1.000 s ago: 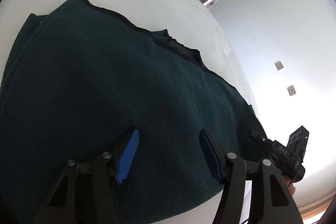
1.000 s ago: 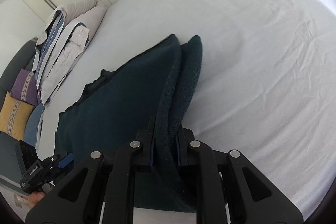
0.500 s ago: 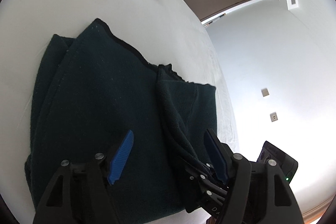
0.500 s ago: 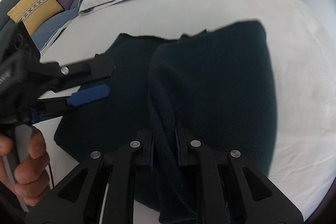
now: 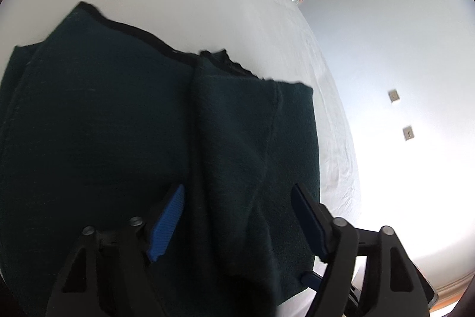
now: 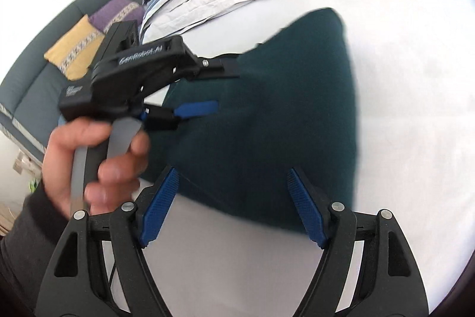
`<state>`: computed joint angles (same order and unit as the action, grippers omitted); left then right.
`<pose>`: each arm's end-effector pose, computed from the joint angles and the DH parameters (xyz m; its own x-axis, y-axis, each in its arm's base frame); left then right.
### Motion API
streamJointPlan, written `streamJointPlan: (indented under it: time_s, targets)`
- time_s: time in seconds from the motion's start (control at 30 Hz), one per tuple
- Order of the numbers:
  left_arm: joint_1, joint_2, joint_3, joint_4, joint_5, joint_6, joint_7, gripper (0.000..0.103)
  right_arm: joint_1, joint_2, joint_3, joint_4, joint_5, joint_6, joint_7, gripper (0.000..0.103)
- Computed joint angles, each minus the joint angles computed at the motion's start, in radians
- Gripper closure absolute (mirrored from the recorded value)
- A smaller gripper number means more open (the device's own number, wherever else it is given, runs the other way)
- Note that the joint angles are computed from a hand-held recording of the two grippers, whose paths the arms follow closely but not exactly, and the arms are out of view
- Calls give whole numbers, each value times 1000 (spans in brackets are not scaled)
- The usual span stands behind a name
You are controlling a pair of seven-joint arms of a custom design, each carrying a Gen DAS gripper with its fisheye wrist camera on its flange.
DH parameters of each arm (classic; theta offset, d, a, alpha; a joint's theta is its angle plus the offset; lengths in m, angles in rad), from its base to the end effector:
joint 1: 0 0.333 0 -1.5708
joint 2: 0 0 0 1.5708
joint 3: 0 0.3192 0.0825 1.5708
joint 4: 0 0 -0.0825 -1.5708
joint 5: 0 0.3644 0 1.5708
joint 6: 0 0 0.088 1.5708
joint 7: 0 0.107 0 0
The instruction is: Fold small clothes
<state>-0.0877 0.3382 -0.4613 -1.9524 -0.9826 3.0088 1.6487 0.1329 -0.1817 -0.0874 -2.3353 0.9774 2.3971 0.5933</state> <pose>0.5761 -0.2533 0.3924 0.1633 -0.6959 0.6993 -0.8402 -0.4696 -0.2711 0.4855 0.0274 0.4502 0.4390 -0.7918 -0.4247 -0.8153 -0.1523 -0.5587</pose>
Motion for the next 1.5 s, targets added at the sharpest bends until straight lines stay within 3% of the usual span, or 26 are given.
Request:
streamJointPlan:
  time_s: [0.03, 0.1, 0.17, 0.27, 0.37, 0.43, 0.53, 0.6, 0.77, 1.0, 1.17, 1.3, 1.4, 1.43, 1.5]
  targets:
    - [-53, 6, 60, 10, 101, -28, -93, 42, -6, -13, -10, -15, 13, -7, -7, 29]
    - [-109, 12, 129, 19, 242, -54, -221, 55, -20, -42, -30, -46, 42, -9, -20, 29]
    - [-103, 14, 129, 15, 289, -59, -267, 69, -32, -57, -45, -61, 64, -12, -33, 29]
    - [-53, 8, 83, -4, 287, -53, -261, 83, -45, -47, -53, -60, 86, -8, -6, 29]
    - [-31, -3, 59, -19, 285, -39, -251, 87, -56, -23, -53, -47, 119, 23, -7, 29]
    - [-3, -16, 31, -30, 257, -31, -219, 87, -57, -9, -50, -38, 149, 38, -20, 29]
    - [70, -50, -38, -54, 115, -32, -87, 88, -57, 2, -35, -27, 155, 56, -40, 29]
    - [95, -97, -42, -90, 28, -44, -15, 88, -50, 22, -20, -4, 139, 70, -34, 29]
    - [96, -204, 24, -176, -76, -72, 67, 88, -20, 70, 21, 34, 84, 78, -14, 29]
    - [75, -349, 146, -322, -213, -120, 184, 88, 72, 84, 98, 37, 29, 144, 0, 31]
    - [27, -377, 224, -381, -320, -120, 270, 91, 128, 89, 129, 25, -40, 202, 43, 31]
    - [-24, -337, 260, -383, -339, -110, 268, 89, 152, 108, 141, 9, -131, 249, 124, 31]
    - [-41, -331, 268, -387, -513, -81, 381, 73, 158, 92, 131, -9, -135, 253, 118, 33]
    - [-46, -338, 269, -396, -523, -62, 370, 65, 157, 85, 126, -15, -139, 248, 115, 33]
    - [-64, -369, 262, -432, -441, 22, 264, 63, 153, 74, 113, -21, -141, 228, 118, 34]
